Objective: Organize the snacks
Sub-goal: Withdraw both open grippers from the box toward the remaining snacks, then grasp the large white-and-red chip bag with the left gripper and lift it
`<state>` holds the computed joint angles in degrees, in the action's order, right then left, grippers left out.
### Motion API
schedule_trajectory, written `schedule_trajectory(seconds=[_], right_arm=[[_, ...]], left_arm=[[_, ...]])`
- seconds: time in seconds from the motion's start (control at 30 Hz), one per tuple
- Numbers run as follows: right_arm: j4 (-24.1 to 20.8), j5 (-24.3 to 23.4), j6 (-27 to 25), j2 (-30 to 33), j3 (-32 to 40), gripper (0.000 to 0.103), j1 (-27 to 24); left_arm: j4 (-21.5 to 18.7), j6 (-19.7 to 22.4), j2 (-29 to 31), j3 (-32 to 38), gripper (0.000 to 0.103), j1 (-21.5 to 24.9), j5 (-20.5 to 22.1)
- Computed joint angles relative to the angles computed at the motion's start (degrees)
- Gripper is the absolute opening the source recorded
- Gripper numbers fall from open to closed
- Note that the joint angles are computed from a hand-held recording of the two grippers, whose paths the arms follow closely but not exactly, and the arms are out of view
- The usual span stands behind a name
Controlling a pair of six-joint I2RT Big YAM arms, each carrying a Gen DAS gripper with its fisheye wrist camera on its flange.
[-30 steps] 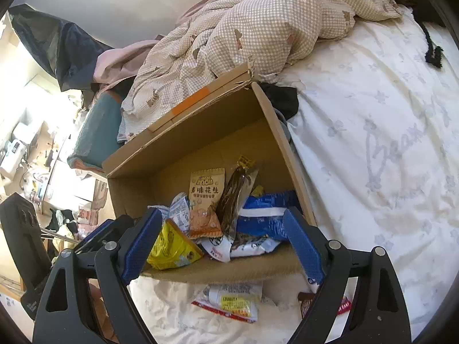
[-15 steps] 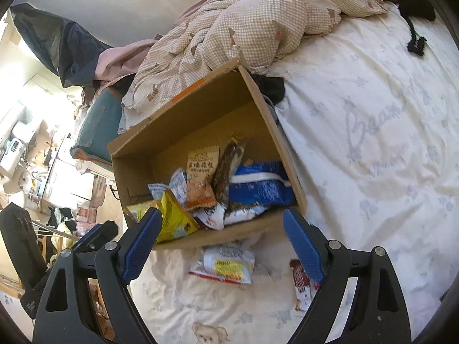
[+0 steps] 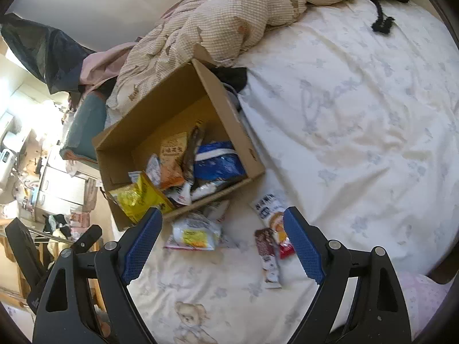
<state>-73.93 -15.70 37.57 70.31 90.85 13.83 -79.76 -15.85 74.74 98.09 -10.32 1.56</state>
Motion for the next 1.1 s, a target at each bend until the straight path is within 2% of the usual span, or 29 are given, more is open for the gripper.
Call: schedule_trajectory(seconds=[0.17,0.33,0.47,0.57,0.67,0.73,0.77,0.83,0.9,1.0,1.1], right_arm=[[-2.89,2.1,-1.7,-0.64,-0.73,0.089,-0.9],[-3.46,0.58,0.1,-1.17,-2.37,0.089,-3.78],[-2.69,-1.71,2.52,-0.71,-3.27,0.089,-5.21],[-1.89,-2.9,3.67,-0.24,-3.49,0.089,-5.48],[-1.81,-2.75,3.74,0.32,-3.13,0.089,-5.04],[-2.41,-2.44,3.1,0.85,-2.75,0.089,-4.64],[-2.69,-2.48,2.83,1.04,-2.68,0.089,-4.57],[-3.15,-2.68,2.48,1.35,-2.6,0.089,-4.53],[-3.35,-2.69,2.38,1.48,-2.52,0.089,-4.48],[-3.22,-2.66,2.27,1.74,-2.13,0.089,-4.19],[-3.04,-2.61,1.5,2.24,-1.31,0.089,-3.57]], left_arm=[[-1.13,-0.94,0.75,-1.24,0.085,-1.22,-0.46],[-2.26,-3.27,3.23,-2.11,0.085,-2.69,3.87],[-4.69,-4.02,7.85,-1.22,0.085,-6.09,7.07],[-5.34,-3.99,10.51,-0.13,0.085,-8.21,6.19],[-3.18,-4.47,11.86,-0.12,0.084,-9.85,3.6],[-2.96,-3.96,13.27,0.25,0.084,-10.38,4.23],[-3.8,-3.49,14.25,0.85,0.082,-10.65,4.72],[-4.8,-2.77,15.42,1.57,0.066,-11.19,5.03],[-5.44,-1.82,15.51,1.88,0.057,-11.81,4.47],[-6.91,0.32,14.73,1.88,0.049,-12.76,3.23],[-8.21,1.37,13.27,1.42,0.045,-13.2,2.62]])
